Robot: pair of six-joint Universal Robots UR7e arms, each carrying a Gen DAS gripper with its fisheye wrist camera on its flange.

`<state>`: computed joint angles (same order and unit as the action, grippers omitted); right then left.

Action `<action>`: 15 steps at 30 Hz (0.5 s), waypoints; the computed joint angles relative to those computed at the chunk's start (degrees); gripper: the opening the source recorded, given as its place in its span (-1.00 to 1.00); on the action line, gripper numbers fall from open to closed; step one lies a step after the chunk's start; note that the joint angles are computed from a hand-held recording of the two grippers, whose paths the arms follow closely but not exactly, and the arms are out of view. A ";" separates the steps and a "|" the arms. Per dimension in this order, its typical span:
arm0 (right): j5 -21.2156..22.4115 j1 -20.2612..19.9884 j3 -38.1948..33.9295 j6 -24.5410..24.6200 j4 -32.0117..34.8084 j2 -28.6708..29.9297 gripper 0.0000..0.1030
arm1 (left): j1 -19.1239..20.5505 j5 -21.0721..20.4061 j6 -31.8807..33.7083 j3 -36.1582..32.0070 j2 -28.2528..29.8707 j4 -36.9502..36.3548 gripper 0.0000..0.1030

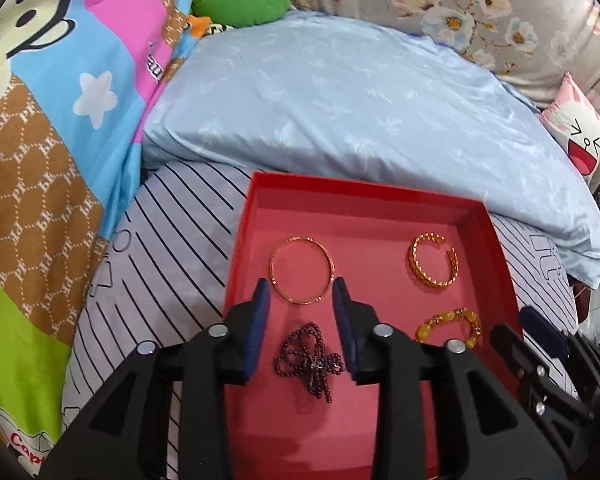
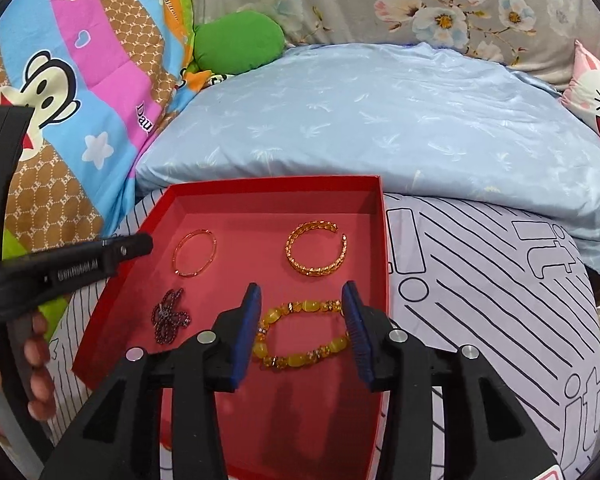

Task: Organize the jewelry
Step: 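Lift both bracelets into the red tray and open both tools to release them, then move both tools back from the tray to the remaining bracelets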

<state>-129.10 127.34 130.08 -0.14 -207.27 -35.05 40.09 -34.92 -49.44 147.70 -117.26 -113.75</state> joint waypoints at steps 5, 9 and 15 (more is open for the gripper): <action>0.25 1.50 2.00 1.46 -0.15 -0.94 -0.20 | -4.07 0.45 -8.25 0.01 -6.03 12.02 -0.36; 0.30 2.70 3.59 3.09 -0.12 -1.76 -0.20 | -7.71 -0.61 -15.49 -0.18 -11.42 22.32 -0.36; -0.15 5.53 6.47 6.18 0.71 -3.18 -0.20 | -19.45 -4.68 -33.42 -1.83 -21.12 46.64 -0.36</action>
